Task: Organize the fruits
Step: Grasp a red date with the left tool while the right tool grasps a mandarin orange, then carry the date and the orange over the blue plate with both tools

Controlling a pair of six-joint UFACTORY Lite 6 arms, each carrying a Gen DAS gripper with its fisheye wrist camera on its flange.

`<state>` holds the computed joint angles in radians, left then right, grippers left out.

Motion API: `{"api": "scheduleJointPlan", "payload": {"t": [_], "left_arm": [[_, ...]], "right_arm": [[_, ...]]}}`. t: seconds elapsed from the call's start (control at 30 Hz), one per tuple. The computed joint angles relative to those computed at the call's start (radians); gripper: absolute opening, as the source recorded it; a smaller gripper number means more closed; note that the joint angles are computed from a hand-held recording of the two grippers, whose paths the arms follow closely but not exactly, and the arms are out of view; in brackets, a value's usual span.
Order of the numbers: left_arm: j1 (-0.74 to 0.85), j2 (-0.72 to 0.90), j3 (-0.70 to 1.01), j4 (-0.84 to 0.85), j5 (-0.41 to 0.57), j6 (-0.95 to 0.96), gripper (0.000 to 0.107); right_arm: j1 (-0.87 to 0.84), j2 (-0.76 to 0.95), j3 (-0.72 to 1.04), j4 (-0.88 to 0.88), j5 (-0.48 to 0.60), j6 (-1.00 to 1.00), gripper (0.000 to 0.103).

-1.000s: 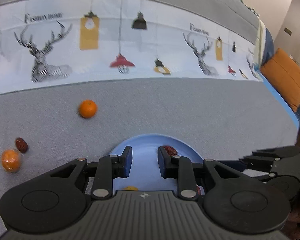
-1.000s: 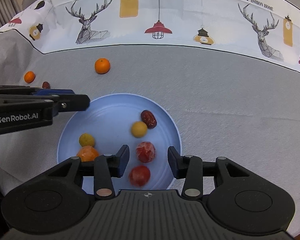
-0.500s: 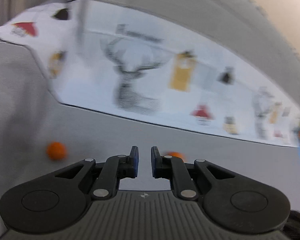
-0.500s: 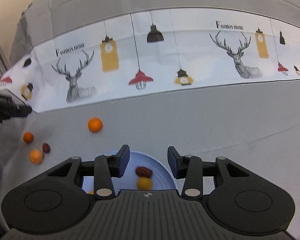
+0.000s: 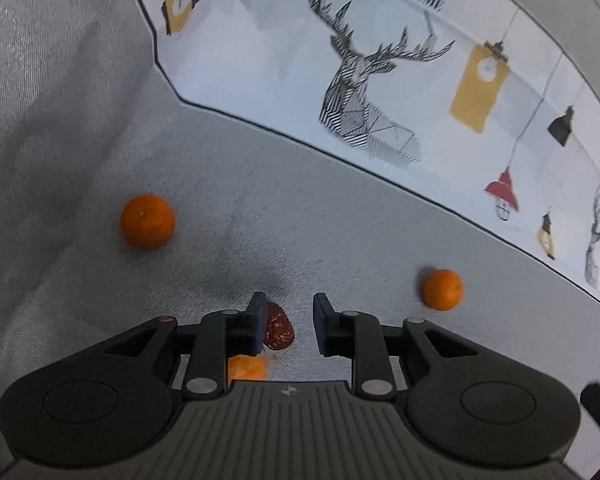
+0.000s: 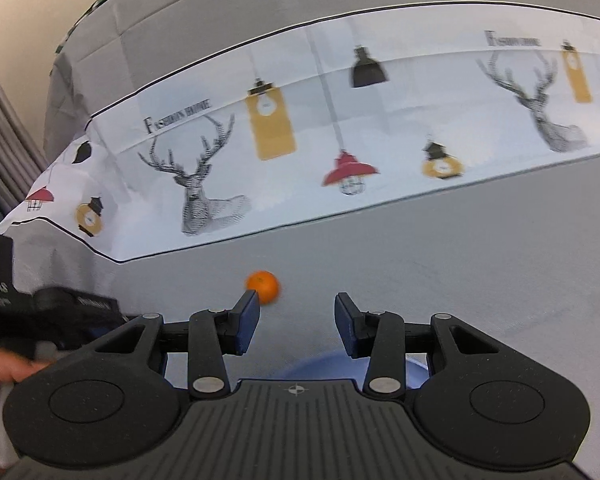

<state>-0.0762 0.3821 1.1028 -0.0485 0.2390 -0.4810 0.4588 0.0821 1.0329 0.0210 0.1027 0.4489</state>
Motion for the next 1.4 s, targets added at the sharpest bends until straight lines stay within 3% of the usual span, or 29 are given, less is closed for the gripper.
{"api": "scheduleJointPlan", "payload": {"t": [0.13, 0.23, 0.43, 0.53, 0.83, 0.93, 1.03, 1.13, 1.3, 1.4], "left_arm": [[-0.031, 0.057, 0.039, 0.145, 0.009, -0.151, 0.027], [-0.061, 0.075, 0.054, 0.318, 0.029, -0.312, 0.028], [-0.125, 0.117, 0.096, 0.608, 0.112, -0.539, 0.028], [-0.129, 0.138, 0.108, 0.570, 0.120, -0.499, 0.028], [-0.130, 0.131, 0.098, 0.515, 0.107, -0.440, 0.023], [-0.132, 0.121, 0.090, 0.503, 0.098, -0.428, 0.023], [-0.127, 0.106, 0.080, 0.493, 0.086, -0.423, 0.023], [-0.119, 0.075, 0.055, 0.491, 0.066, -0.435, 0.023], [-0.090, -0.012, -0.020, 0.417, 0.007, -0.408, 0.023], [-0.085, -0.094, -0.085, 0.557, -0.018, -0.561, 0.023]], "right_arm": [[0.012, 0.158, 0.162, 0.043, 0.010, -0.040, 0.046], [0.014, 0.288, 0.296, 0.103, 0.033, -0.086, 0.056], [0.033, 0.591, 0.624, -0.074, 0.128, 0.031, 0.065], [0.044, 0.730, 0.779, -0.155, 0.183, 0.064, 0.067], [0.054, 0.971, 1.048, -0.042, 0.281, -0.118, 0.067], [0.068, 0.989, 1.064, -0.115, 0.277, -0.089, 0.064], [0.078, 0.975, 1.042, -0.174, 0.262, -0.068, 0.037], [0.068, 0.940, 1.000, -0.119, 0.245, -0.111, 0.036], [0.065, 0.747, 0.783, -0.155, 0.160, -0.014, 0.036], [0.075, 0.578, 0.642, -0.219, 0.148, 0.091, 0.036]]}}
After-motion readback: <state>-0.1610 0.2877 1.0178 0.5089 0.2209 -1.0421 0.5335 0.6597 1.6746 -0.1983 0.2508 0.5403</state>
